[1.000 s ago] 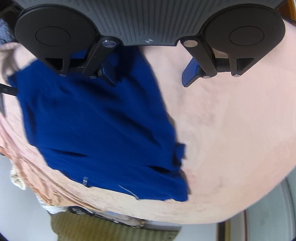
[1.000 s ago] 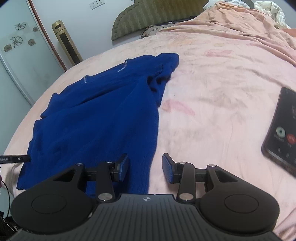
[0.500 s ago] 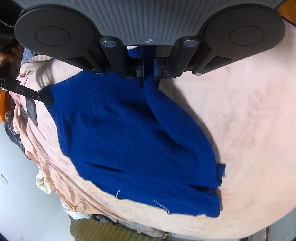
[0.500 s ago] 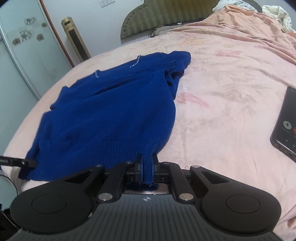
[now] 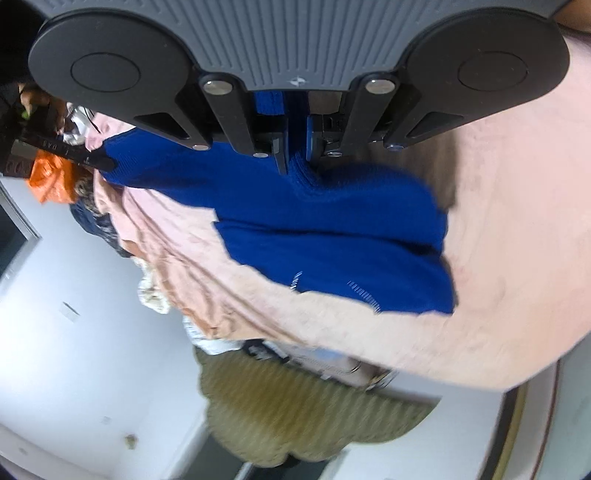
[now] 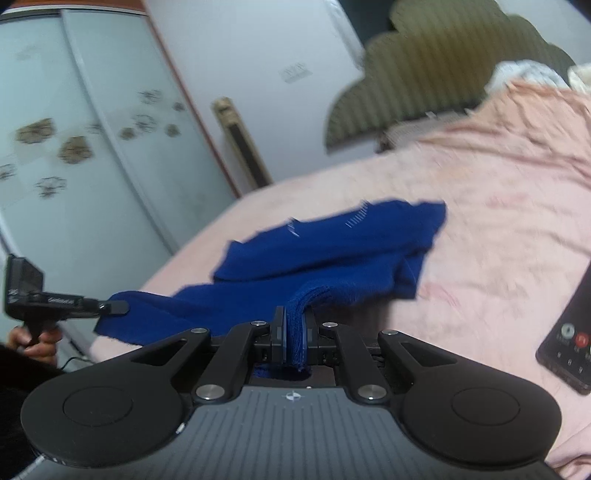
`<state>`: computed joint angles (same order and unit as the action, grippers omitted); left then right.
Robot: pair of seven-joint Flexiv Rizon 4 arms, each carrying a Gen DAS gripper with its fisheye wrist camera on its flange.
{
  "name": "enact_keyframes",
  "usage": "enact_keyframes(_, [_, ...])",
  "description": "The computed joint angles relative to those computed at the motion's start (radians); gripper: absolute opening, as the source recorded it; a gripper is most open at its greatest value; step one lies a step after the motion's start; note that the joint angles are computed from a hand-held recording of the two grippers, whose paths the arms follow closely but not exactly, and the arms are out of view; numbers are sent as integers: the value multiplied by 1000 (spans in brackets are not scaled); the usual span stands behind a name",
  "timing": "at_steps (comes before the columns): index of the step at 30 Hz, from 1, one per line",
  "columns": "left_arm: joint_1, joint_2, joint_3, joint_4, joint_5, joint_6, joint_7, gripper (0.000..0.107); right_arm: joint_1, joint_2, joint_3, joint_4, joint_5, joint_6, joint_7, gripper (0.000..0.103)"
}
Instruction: Fold small clothes
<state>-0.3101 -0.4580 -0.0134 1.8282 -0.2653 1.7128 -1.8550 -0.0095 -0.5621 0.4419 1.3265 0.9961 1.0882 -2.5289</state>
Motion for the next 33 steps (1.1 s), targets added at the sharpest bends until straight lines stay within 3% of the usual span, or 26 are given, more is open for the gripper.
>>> enact_keyframes(3, [-16, 14, 12, 4, 32, 0, 36, 8, -48, 38, 36, 25, 57, -25, -117, 10])
enact_keyframes(4, [-47, 4, 52, -14, 33, -17, 36, 8, -50, 44, 33, 25, 72, -29, -134, 10])
enact_keyframes(6, [-85, -20, 104, -51, 26, -55, 14, 8, -53, 37, 25, 5, 110, -51, -138, 9])
enact_keyframes(11, [-81, -61, 124, -115, 38, -87, -21, 8, 13, -2, -23, -48, 85, -20, -82, 4])
enact_keyframes(14, [-78, -73, 128, -146, 59, -127, -28, 8, 116, -40, -98, -68, -36, 102, 64, 3])
enact_keyframes(15, [-83, -73, 136, -150, 70, -139, -32, 8, 135, -56, -128, -76, -87, 86, 153, 15])
enact_keyframes(18, [-85, -71, 143, -148, 101, -155, -49, 8, 115, -93, -145, -90, -185, -71, 321, 18])
enact_keyframes(22, [-29, -66, 74, -131, 101, -152, -35, 8, 66, -104, -109, -49, -256, -184, 388, 33])
enact_keyframes(26, [24, -74, 7, -137, 90, -145, 8, 8, 61, -108, -93, 1, -282, -157, 462, 36])
enact_keyframes(28, [23, -82, 7, -151, 83, -161, 14, 8, 68, -119, -71, 9, -284, -124, 450, 37])
enact_keyframes(29, [17, -84, 14, -156, 84, -166, 14, 8, 73, -126, -60, 4, -288, -107, 435, 35])
enact_keyframes(31, [2, -85, 31, -162, 90, -163, 9, 8, 105, -131, -71, 2, -322, -60, 455, 8])
enact_keyframes(33, [-18, -85, 58, -162, 96, -149, -6, 8, 108, -151, -58, -26, -335, -18, 459, 10])
